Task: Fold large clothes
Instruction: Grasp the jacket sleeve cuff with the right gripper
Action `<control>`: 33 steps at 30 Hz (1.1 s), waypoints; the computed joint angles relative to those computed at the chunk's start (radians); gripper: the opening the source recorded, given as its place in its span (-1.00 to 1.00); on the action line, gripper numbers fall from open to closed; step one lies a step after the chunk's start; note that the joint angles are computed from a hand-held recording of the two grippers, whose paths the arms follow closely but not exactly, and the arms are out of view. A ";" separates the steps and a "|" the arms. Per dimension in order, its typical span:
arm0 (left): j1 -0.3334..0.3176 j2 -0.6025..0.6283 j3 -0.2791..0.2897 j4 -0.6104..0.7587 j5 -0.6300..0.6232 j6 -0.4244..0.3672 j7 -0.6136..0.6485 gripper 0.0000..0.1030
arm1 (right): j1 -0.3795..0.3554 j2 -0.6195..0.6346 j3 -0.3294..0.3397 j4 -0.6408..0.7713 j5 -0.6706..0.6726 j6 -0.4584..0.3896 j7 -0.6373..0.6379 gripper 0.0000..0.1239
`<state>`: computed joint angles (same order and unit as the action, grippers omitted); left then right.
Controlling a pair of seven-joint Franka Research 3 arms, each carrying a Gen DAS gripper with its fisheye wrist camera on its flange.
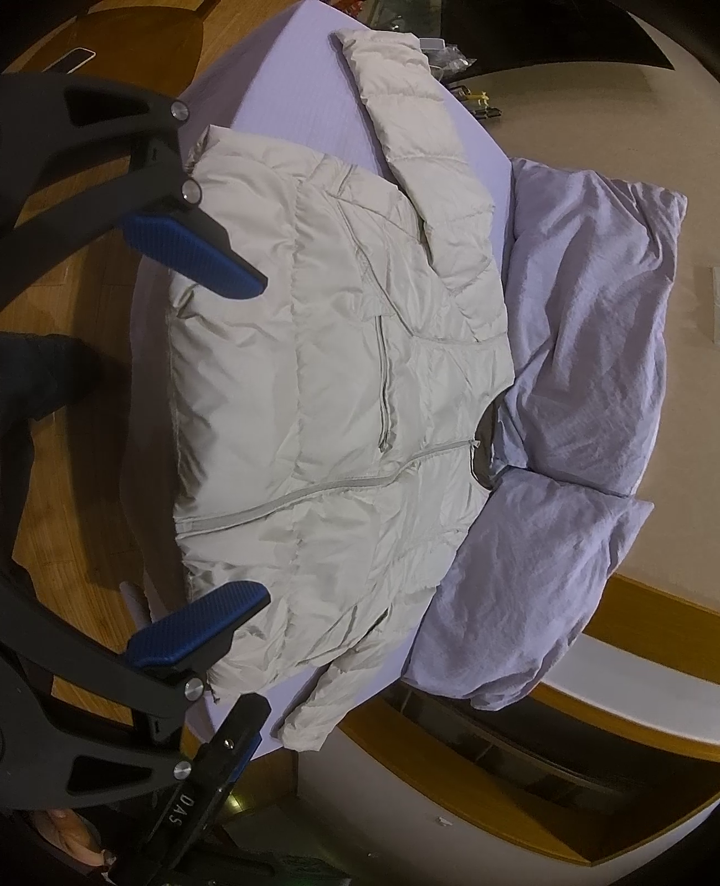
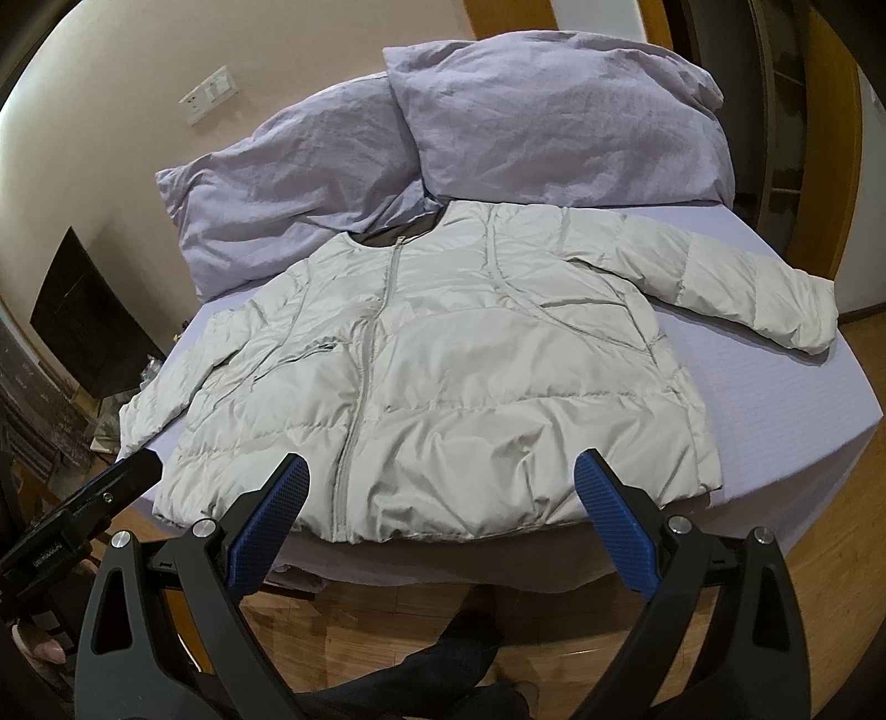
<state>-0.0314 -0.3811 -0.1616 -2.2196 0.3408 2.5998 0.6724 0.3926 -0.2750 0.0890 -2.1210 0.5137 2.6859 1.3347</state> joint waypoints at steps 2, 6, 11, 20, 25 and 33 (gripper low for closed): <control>0.003 0.021 -0.002 0.026 0.002 -0.014 -0.001 0.96 | -0.015 0.027 0.003 0.026 -0.024 0.000 0.023 0.59; 0.012 0.053 -0.001 0.055 0.019 -0.031 -0.004 0.96 | -0.041 0.073 0.007 0.070 -0.073 -0.012 0.074 0.59; 0.022 0.107 0.012 0.104 0.032 -0.058 0.009 0.96 | -0.087 0.165 0.004 0.163 -0.178 -0.023 0.175 0.59; 0.045 0.240 0.043 0.217 0.035 -0.093 0.052 0.96 | -0.143 0.427 -0.070 0.462 -0.428 -0.130 0.429 0.59; 0.059 0.329 0.060 0.303 0.032 -0.125 0.083 0.96 | -0.163 0.586 -0.133 0.674 -0.513 -0.263 0.595 0.59; 0.077 0.448 0.082 0.429 0.008 -0.182 0.140 0.96 | -0.222 0.793 -0.198 0.975 -0.536 -0.477 0.798 0.52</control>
<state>0.0451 0.0666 -0.0793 -1.7901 0.3492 2.4177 0.8128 0.1708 0.5181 -0.1089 -1.1462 -0.0226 2.2084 2.1326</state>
